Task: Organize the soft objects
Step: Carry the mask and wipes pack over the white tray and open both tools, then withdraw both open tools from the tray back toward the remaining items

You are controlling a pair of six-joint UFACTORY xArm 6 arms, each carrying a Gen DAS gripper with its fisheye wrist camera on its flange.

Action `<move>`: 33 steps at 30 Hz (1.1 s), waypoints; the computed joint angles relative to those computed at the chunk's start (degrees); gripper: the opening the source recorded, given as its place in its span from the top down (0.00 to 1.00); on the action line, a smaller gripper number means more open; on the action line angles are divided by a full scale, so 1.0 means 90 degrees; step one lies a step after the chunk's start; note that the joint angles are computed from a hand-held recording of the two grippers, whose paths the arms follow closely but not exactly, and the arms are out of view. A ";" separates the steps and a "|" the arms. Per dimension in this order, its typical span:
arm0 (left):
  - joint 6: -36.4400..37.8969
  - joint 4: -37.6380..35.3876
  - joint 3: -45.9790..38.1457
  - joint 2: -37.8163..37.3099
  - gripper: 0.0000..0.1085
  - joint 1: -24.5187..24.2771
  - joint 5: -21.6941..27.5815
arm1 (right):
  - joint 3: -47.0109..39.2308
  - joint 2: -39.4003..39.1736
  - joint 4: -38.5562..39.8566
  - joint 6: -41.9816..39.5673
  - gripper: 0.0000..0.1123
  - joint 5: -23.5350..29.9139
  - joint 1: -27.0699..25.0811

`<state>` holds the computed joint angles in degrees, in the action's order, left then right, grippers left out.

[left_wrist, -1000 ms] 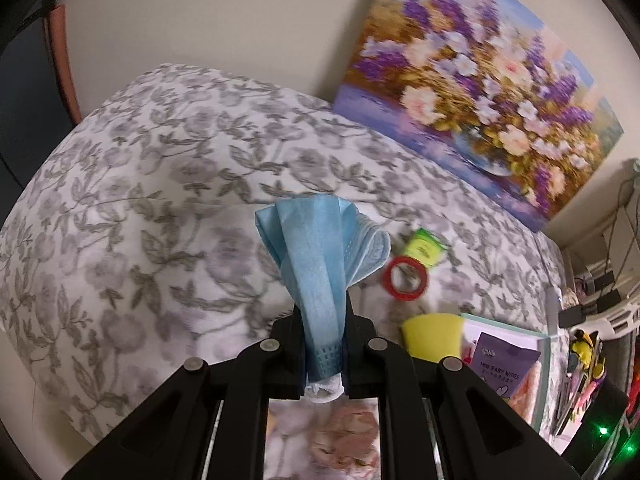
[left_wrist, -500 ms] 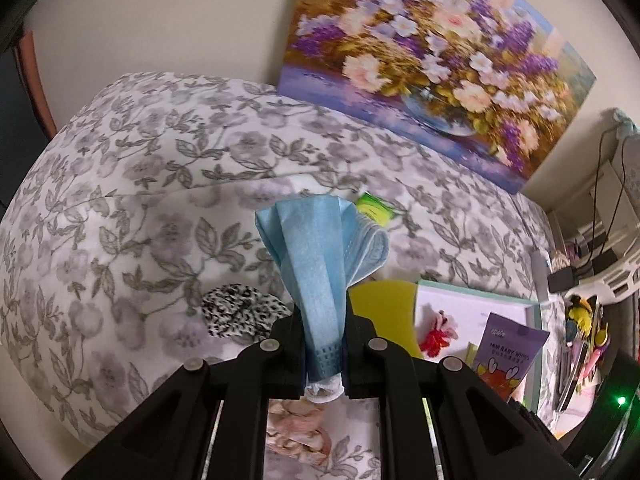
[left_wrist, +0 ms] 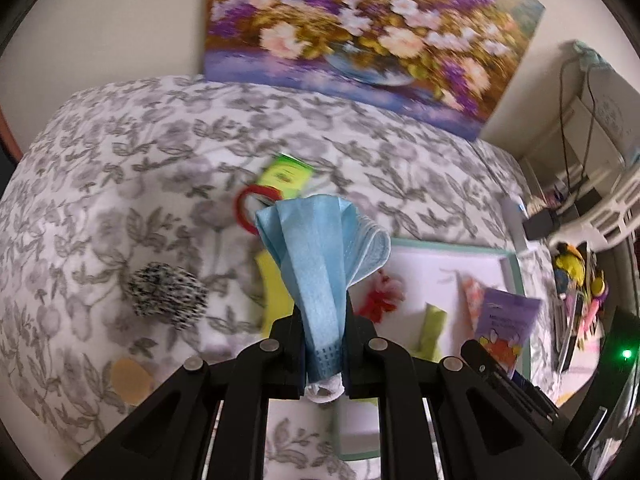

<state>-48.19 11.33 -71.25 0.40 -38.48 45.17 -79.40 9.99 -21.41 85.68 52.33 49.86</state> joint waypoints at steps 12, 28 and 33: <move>0.0335 -0.0517 -0.0701 0.0870 0.88 -0.0437 0.0018 | 0.1203 -0.1040 -0.0293 0.0586 0.60 0.0000 -0.0229; 0.0732 -0.0859 -0.1120 0.1395 0.40 -0.0523 0.0269 | 0.1316 -0.0962 0.0049 0.0352 0.60 -0.0182 -0.0311; 0.0582 -0.0405 -0.1244 0.1334 0.32 -0.0575 0.0453 | 0.1143 -0.0915 0.0027 0.0253 0.54 0.0042 -0.0269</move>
